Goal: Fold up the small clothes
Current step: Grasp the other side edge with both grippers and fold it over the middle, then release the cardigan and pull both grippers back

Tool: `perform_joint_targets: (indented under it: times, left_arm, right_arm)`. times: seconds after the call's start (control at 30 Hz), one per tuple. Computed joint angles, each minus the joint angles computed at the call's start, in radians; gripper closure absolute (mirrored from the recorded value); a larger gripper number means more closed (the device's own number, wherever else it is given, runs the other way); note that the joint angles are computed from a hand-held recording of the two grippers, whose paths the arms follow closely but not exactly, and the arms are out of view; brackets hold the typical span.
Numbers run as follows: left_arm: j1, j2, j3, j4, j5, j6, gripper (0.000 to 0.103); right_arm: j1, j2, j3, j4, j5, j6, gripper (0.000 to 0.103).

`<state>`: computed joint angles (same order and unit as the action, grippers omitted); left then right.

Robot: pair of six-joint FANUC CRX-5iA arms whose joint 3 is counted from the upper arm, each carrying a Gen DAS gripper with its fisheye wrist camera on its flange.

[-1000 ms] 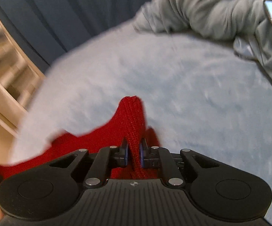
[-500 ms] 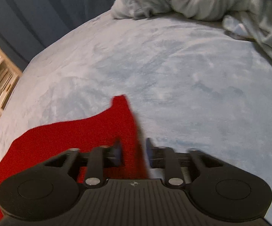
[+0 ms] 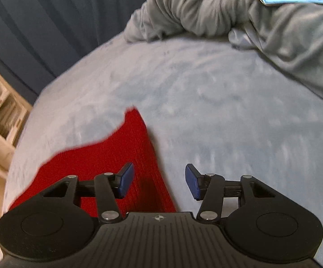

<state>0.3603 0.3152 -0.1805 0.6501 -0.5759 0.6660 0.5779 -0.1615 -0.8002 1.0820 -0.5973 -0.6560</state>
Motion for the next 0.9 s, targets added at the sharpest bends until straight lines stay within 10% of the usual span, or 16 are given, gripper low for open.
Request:
perform_joint_targets:
  times: [0.13,0.2,0.43,0.63,0.9]
  left_arm:
    - [0.000,-0.024,-0.041,-0.026,-0.008,0.010,0.000]
    - [-0.002,-0.026,-0.043,-0.030,-0.012,0.026,0.000]
    - [-0.010,-0.026,-0.026,-0.064,-0.008,0.056,0.000]
    - [-0.005,-0.091,-0.050,-0.144,-0.001,0.066,0.000]
    - [0.067,-0.323,-0.171,-0.201,-0.160,0.030,0.000]
  right_arm:
    - [0.025,-0.030,-0.036,-0.096,0.096,0.058,0.050]
    - [0.025,-0.048,-0.066,-0.057,0.124,0.023,0.093]
    - [0.073,-0.048,-0.103,-0.083,0.025,-0.029,0.092]
    - [0.168,-0.043,0.013,-0.290,-0.186,0.089,0.053]
    - [0.573,-0.240,0.022,-0.222,-0.501,0.081,0.037]
